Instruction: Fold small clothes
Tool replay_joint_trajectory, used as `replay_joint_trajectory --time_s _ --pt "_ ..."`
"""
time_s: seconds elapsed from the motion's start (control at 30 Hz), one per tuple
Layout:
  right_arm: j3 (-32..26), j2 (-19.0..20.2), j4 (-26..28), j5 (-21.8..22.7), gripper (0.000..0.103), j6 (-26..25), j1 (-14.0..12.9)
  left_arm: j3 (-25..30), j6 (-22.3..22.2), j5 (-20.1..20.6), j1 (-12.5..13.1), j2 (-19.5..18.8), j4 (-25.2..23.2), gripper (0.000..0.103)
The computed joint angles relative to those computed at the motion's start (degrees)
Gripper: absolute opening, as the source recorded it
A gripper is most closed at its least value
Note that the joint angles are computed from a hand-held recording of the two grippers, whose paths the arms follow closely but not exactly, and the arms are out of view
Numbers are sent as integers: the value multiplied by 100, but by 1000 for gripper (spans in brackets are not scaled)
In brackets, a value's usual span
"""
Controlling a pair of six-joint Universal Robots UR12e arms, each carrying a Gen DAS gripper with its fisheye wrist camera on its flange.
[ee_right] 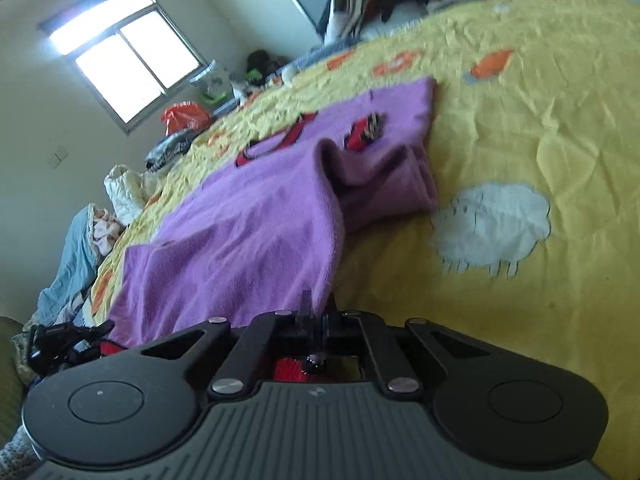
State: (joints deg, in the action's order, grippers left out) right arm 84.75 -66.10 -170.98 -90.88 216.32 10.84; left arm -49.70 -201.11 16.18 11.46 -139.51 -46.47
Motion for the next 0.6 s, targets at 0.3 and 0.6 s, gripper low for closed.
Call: replay_joint_trajectory --time_s 0.3,0.6 --pt "256 140 -1843 897 3 1359 -70 -262 -1983 -391 81 -20 2598 4" --pt "632 -93 -2627 730 3 1714 155 -822 -3089 -604 218 279 4003 4"
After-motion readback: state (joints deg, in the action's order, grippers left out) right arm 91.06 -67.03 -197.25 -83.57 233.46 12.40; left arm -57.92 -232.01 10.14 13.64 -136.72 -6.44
